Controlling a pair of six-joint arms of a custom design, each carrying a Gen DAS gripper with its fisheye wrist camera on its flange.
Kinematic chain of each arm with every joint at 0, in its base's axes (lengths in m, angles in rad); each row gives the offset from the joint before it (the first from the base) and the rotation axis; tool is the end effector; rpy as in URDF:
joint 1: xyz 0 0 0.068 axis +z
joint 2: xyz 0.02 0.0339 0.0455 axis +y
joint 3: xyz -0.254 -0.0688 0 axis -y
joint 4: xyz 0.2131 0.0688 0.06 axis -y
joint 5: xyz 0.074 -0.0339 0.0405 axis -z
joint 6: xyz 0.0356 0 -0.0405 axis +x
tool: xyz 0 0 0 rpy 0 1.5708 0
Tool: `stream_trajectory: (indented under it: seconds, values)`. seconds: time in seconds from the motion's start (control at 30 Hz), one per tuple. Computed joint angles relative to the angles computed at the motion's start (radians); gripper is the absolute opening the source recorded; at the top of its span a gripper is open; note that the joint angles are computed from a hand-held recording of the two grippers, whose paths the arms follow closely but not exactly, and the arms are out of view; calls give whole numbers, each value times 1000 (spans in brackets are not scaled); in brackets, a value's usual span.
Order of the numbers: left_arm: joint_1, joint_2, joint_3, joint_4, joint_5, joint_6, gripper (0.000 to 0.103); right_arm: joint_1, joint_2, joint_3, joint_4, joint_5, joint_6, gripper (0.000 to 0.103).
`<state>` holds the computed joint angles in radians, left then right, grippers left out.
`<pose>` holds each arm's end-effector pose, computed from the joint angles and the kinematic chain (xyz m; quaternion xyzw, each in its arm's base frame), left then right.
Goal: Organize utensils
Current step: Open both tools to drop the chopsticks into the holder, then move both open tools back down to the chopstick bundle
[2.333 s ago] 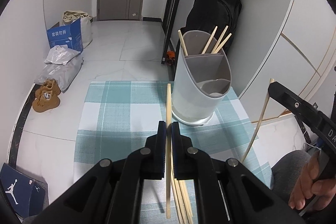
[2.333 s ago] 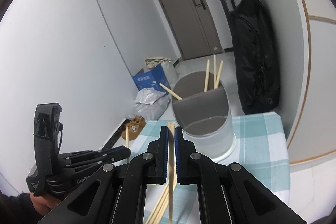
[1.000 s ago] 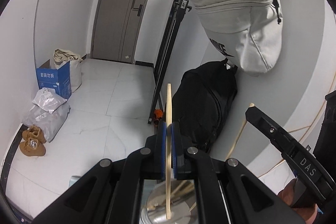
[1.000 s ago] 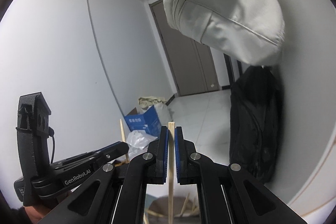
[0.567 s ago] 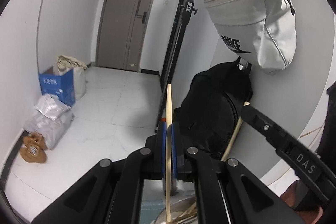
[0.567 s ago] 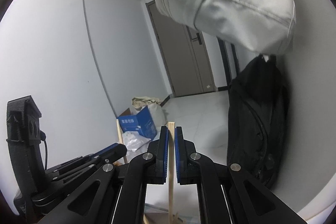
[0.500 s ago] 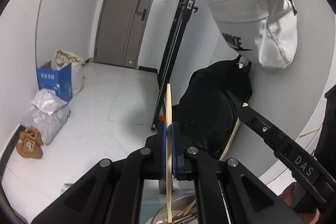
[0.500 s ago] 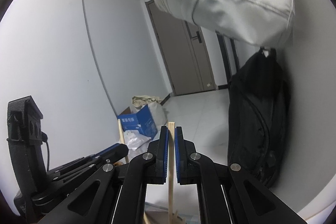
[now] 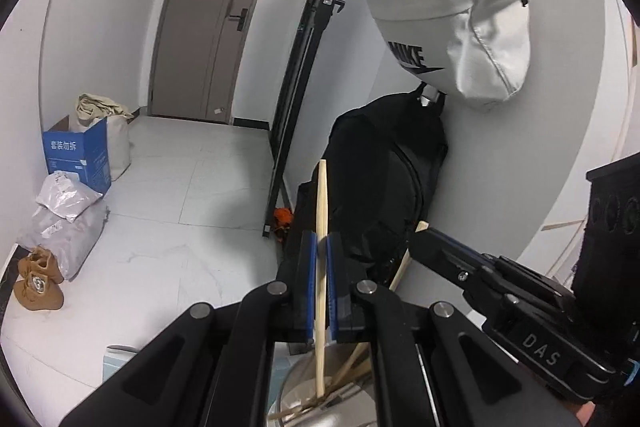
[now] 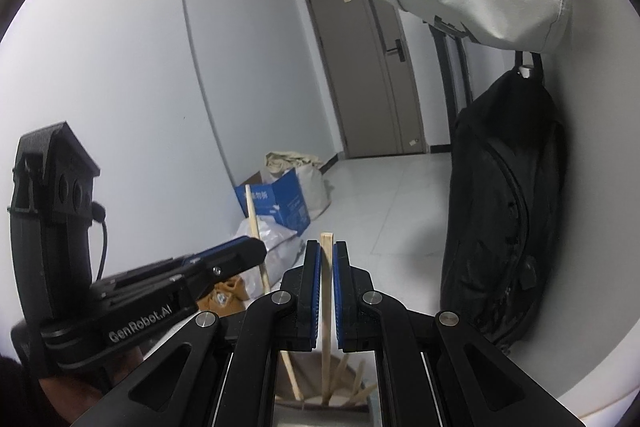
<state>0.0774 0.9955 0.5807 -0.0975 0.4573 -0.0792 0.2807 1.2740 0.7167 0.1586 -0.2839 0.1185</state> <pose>0.1940 -0.0007 0.2437 0.0483 0.8471 -0.1961 0.4916 0.2451 0.0811 0.2526 -0.1448 0.8157 0.2241 0.5133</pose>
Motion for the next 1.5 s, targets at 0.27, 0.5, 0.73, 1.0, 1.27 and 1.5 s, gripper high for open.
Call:
stream_trajectory:
  seconds: [0.27, 0.5, 0.73, 1.0, 1.27, 1.5]
  values:
    - [68, 3, 46, -183, 169, 132, 1, -6, -27, -21, -91, -36, -1, 11]
    - [184, -85, 65, -262, 217, 104, 41, -62, -158, -109, -105, -84, 62, 55]
    - [188, -133, 84, -324, 181, 68, 48, -92, -256, -145, -184, -100, 88, 61]
    - [227, -225, 101, -450, 146, 88, 56, -49, -437, -178, -306, -56, 88, 74]
    - [310, -374, 101, -595, 147, 129, 66, 12, -570, -213, -384, 8, 114, 86]
    - [321, -460, 100, -711, 76, 144, 66, 57, -697, -245, -461, 56, 167, 95]
